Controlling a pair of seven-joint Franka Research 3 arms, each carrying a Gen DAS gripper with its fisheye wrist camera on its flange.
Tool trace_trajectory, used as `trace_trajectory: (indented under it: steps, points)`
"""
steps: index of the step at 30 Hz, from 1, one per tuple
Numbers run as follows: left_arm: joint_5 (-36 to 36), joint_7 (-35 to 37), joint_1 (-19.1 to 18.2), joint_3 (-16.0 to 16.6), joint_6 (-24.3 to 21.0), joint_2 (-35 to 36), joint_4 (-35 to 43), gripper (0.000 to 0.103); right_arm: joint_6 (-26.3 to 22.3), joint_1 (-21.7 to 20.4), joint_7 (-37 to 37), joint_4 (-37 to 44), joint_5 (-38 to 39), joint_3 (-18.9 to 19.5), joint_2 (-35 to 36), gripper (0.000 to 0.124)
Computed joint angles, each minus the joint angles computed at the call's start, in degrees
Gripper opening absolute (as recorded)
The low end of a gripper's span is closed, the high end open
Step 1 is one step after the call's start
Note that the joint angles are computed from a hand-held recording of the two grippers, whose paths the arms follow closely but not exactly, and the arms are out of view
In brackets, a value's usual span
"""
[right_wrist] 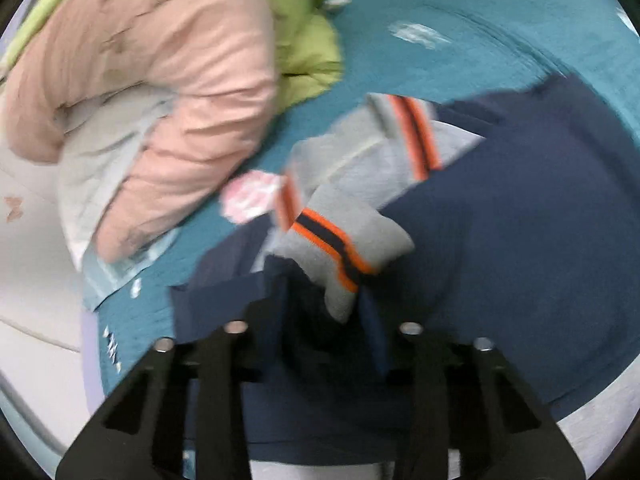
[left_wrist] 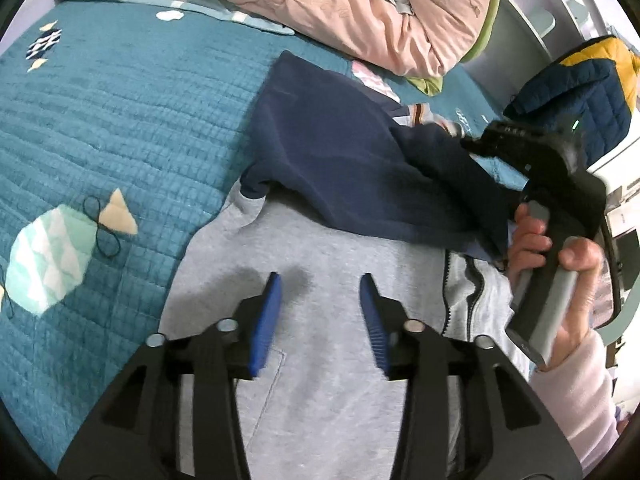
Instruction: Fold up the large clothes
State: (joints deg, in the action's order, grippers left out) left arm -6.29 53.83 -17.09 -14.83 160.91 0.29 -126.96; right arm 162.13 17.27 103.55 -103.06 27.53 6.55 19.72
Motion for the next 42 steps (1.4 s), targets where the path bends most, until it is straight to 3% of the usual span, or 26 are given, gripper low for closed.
trace_trajectory:
  steps: [3,6,8,10,12,14,16,20,22,24,25,26,28,31,34,36,37,39,40,41,42]
  points:
    - [6.00,-4.77,0.63,-0.02,-0.96,0.78,1.17,0.051,0.07,-1.68,-18.08,-0.73,3.05,6.82,-2.52,0.023]
    - [3.06,-3.34,1.05,0.01,-0.03,0.23,0.69,0.059,-5.22,-0.86,-25.44,-0.42,5.95,7.69,-3.98,0.031]
    - [3.90,-3.60,1.28,0.25,-0.15,-0.33,0.76,0.059,-4.10,-0.25,-27.97,-3.07,8.30,7.07,-6.47,0.030]
    - [5.29,-4.06,1.54,0.51,-0.15,-0.59,1.30,0.059,-2.00,2.32,-22.96,-6.06,3.05,3.15,-8.72,0.030]
    - [2.31,-1.52,1.60,0.54,0.59,0.01,2.67,0.058,-1.55,3.50,-16.27,-8.00,-3.28,-0.64,-10.00,0.030]
    - [-0.50,0.71,1.59,0.25,0.40,1.21,4.64,0.030,-1.77,4.59,-6.44,-10.35,-13.97,-4.69,-11.33,0.030]
    - [-2.55,4.75,1.63,-0.38,-0.84,4.20,8.76,0.021,-4.58,5.09,6.50,-12.07,-28.58,-9.28,-12.44,0.030]
    - [4.44,0.53,0.18,0.33,-4.15,11.43,17.71,0.016,-9.55,1.86,18.76,-15.00,-39.25,-11.65,-14.27,0.030]
    - [4.60,3.53,0.75,-1.01,-5.26,16.40,22.31,0.016,-10.28,-0.57,20.11,-18.34,-41.10,-11.74,-15.99,0.030]
    - [8.15,2.55,-0.58,0.10,-10.88,21.22,26.86,0.015,-11.59,-2.61,21.79,-20.98,-42.70,-11.33,-16.75,0.030]
    - [8.90,2.03,-0.50,0.01,-9.72,22.27,26.44,0.014,-10.78,-3.87,21.12,-22.75,-40.74,-10.97,-16.63,0.030]
    - [9.70,1.19,0.25,-0.59,-5.62,21.55,24.03,0.014,-6.78,-5.19,19.34,-24.83,-37.82,-10.40,-16.74,0.029]
    - [6.58,2.73,2.48,-2.62,-2.30,20.86,21.63,0.013,-6.32,-6.06,20.81,-24.77,-40.69,-9.44,-16.58,0.029]
    - [2.02,2.49,4.64,-4.45,-2.12,20.84,21.12,0.008,-12.71,-5.53,24.63,-20.70,-48.02,-8.49,-15.10,0.029]
    - [5.68,-0.54,2.02,-1.99,-5.08,20.64,22.69,0.010,-9.90,-6.76,23.01,-22.88,-44.50,-8.18,-16.22,0.029]
    - [10.15,-2.18,0.08,-0.57,-7.03,20.55,23.88,0.015,-6.64,-8.02,18.53,-24.49,-36.31,-7.71,-16.89,0.032]
    - [12.33,-3.67,-0.97,0.22,-7.67,20.28,24.08,0.024,-5.55,-7.64,15.24,-24.92,-30.67,-8.25,-17.18,0.036]
    - [16.48,-8.17,-2.91,2.03,-9.10,19.52,24.46,0.053,-2.80,-9.49,6.87,-26.62,-16.84,-6.54,-18.82,0.067]
    - [20.53,-12.76,-4.86,3.84,-11.91,19.26,25.33,0.089,-1.61,-9.38,7.27,-27.18,-15.95,-6.53,-19.57,0.075]
    - [26.59,-18.70,-7.37,6.09,-14.10,18.46,25.39,0.094,-0.38,-9.48,10.66,-27.93,-19.08,-6.66,-20.64,0.089]
    - [29.66,-21.27,-7.96,6.55,-13.16,17.43,24.26,0.095,0.65,-9.91,16.91,-28.64,-26.22,-6.56,-21.66,0.096]
